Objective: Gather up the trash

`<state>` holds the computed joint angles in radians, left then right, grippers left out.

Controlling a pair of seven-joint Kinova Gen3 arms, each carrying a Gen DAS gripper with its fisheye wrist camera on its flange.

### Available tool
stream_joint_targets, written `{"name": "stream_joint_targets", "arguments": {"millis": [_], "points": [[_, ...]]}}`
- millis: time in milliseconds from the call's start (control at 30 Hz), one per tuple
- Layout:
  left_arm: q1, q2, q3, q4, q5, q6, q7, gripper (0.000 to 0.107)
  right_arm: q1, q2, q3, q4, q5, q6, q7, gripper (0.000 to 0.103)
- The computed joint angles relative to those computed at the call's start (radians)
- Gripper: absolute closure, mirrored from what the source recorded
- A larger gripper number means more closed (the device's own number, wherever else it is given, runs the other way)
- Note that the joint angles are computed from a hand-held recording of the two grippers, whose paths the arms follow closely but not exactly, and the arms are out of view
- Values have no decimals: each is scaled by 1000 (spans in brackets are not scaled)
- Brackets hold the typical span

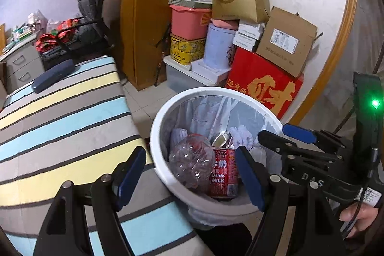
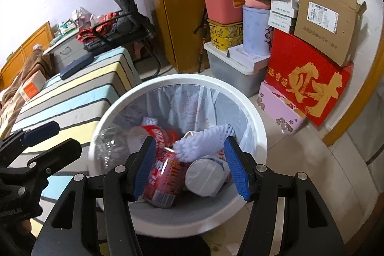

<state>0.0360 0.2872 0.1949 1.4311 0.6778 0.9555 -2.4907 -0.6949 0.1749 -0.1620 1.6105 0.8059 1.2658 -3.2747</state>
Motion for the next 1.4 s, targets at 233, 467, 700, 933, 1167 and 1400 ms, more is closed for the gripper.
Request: {"name": "stream_joint_targets", "arguments": {"millis": [233,467,700,933,1167,1400], "points": [[-58,-91,-29,119,83,-52,-95,29,-102,15,-32,3,124,69,-126,43],[-94,-194,-97,257,177,-100,-240,29,-212,64,-47,-21,210,160,-214,43],[-135,-258,-180,349,279,-67,-365,29,-293,97,-41,-24,255,214,-320,43],[-147,-318,-218,434,314,-120,-425,29,-351,142,-31,-66,271,276,-332,43],[-136,-362,-268,495,385,-148,-525,29,-402,180,-16,-106,266,346,-355,43],[-134,-376,-286,512,388,-142,-546,29,-428,207,1,-135,264,370,-350,43]]}}
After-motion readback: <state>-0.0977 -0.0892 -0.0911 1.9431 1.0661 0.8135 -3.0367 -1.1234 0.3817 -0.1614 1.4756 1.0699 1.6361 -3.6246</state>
